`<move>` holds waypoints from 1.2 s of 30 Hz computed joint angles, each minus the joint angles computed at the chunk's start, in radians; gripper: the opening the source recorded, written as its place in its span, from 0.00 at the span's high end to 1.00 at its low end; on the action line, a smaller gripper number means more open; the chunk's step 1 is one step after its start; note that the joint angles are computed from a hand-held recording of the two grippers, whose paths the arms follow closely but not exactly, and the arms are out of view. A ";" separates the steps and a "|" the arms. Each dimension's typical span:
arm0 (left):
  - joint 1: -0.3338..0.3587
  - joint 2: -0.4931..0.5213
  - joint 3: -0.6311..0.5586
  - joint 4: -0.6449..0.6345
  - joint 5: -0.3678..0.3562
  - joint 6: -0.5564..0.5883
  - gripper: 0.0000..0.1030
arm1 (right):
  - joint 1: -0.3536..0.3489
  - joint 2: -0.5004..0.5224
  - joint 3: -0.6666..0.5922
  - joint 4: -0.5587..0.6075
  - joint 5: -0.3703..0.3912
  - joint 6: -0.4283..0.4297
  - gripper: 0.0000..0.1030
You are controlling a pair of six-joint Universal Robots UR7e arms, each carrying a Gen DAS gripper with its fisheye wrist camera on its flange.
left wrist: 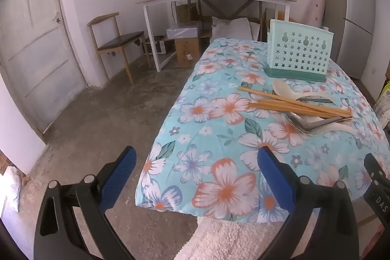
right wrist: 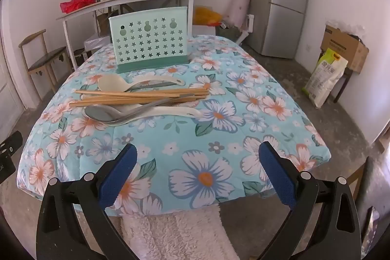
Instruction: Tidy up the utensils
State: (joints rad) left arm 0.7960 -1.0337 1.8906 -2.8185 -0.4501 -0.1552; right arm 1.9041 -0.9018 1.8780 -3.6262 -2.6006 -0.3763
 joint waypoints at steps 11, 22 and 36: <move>-0.010 0.008 -0.013 0.008 -0.008 0.002 0.05 | 0.006 0.003 -0.013 -0.003 -0.006 -0.007 0.08; -0.002 -0.006 -0.004 -0.015 -0.030 0.026 0.05 | 0.004 0.001 -0.003 -0.028 0.005 -0.013 0.08; -0.002 -0.005 -0.003 -0.021 -0.030 0.031 0.05 | 0.004 0.002 -0.005 -0.028 0.005 -0.015 0.08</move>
State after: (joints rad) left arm 0.7942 -1.0386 1.8880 -2.8390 -0.4801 -0.1246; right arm 1.9084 -0.9001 1.8728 -3.6537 -2.5952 -0.3916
